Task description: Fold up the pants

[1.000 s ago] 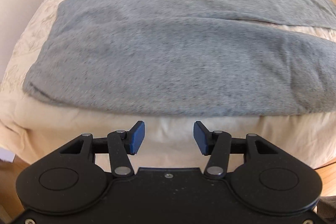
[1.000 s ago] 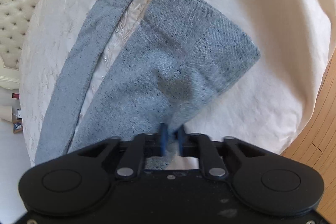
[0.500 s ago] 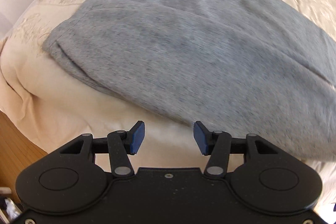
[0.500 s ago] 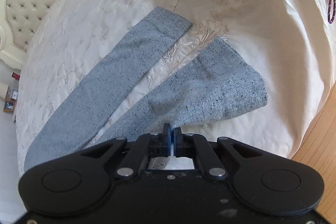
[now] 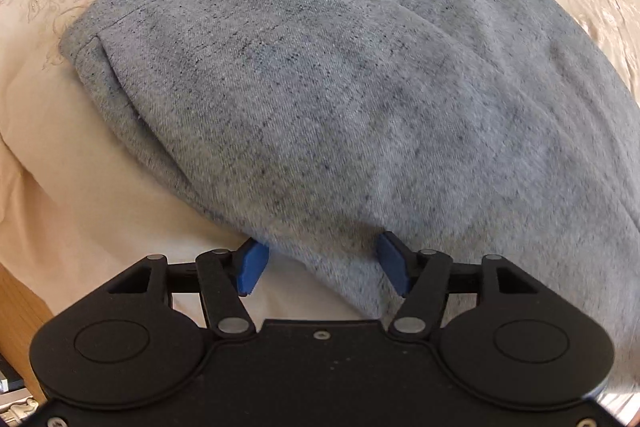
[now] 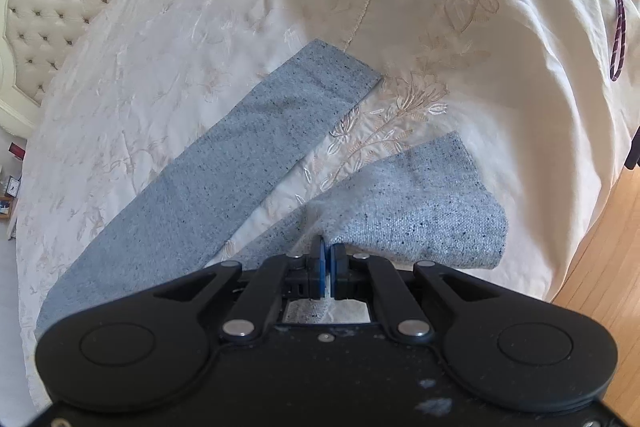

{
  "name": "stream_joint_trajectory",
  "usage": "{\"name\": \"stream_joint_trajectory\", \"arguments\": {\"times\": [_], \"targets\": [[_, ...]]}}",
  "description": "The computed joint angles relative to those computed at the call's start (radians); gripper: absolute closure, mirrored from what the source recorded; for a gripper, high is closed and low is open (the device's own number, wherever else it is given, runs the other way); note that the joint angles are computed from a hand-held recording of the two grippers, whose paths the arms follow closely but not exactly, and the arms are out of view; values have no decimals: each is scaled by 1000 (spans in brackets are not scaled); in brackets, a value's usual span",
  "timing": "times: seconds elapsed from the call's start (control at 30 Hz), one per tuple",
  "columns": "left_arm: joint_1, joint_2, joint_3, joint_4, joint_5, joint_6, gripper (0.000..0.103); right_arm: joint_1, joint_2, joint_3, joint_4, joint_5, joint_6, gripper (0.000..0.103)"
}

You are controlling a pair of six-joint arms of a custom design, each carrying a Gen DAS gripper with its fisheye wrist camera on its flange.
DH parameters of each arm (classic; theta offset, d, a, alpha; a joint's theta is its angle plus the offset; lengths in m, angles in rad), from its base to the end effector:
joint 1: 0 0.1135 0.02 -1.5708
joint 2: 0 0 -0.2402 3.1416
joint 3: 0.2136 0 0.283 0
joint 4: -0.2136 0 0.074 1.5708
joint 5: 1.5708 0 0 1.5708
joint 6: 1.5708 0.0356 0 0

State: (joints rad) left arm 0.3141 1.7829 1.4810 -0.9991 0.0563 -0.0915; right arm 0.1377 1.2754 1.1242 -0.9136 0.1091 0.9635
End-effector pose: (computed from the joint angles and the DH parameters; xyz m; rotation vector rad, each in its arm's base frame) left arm 0.3636 0.1160 0.2178 -0.5667 2.8105 -0.0370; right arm 0.2834 0.0354 0.2653 1.0955 2.4077 0.2347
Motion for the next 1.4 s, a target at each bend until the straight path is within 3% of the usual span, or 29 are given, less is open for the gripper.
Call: {"name": "stream_joint_trajectory", "arguments": {"times": [0.17, 0.5, 0.67, 0.73, 0.83, 1.07, 1.27, 1.4], "targets": [[29, 33, 36, 9, 33, 12, 36, -3, 15, 20, -7, 13, 11, 99], [104, 133, 155, 60, -14, -53, 36, 0, 21, 30, -14, 9, -5, 99], [111, 136, 191, 51, -15, -76, 52, -13, 6, 24, -6, -1, -16, 99], [117, 111, 184, 55, -25, -66, 68, -21, -4, 20, -3, -3, -18, 99], [125, 55, 170, 64, -23, -47, 82, -30, -20, 19, -6, -7, -20, 99], [160, -45, 145, 54, -12, 32, 88, -1, -103, -13, -60, 27, -13, 99], [179, -51, 117, -9, -43, 26, 88, 16, -173, -125, -109, 19, 127, 99], [167, -52, 171, -27, -57, 40, 89, 48, -171, -103, -131, 52, 145, 99]]}}
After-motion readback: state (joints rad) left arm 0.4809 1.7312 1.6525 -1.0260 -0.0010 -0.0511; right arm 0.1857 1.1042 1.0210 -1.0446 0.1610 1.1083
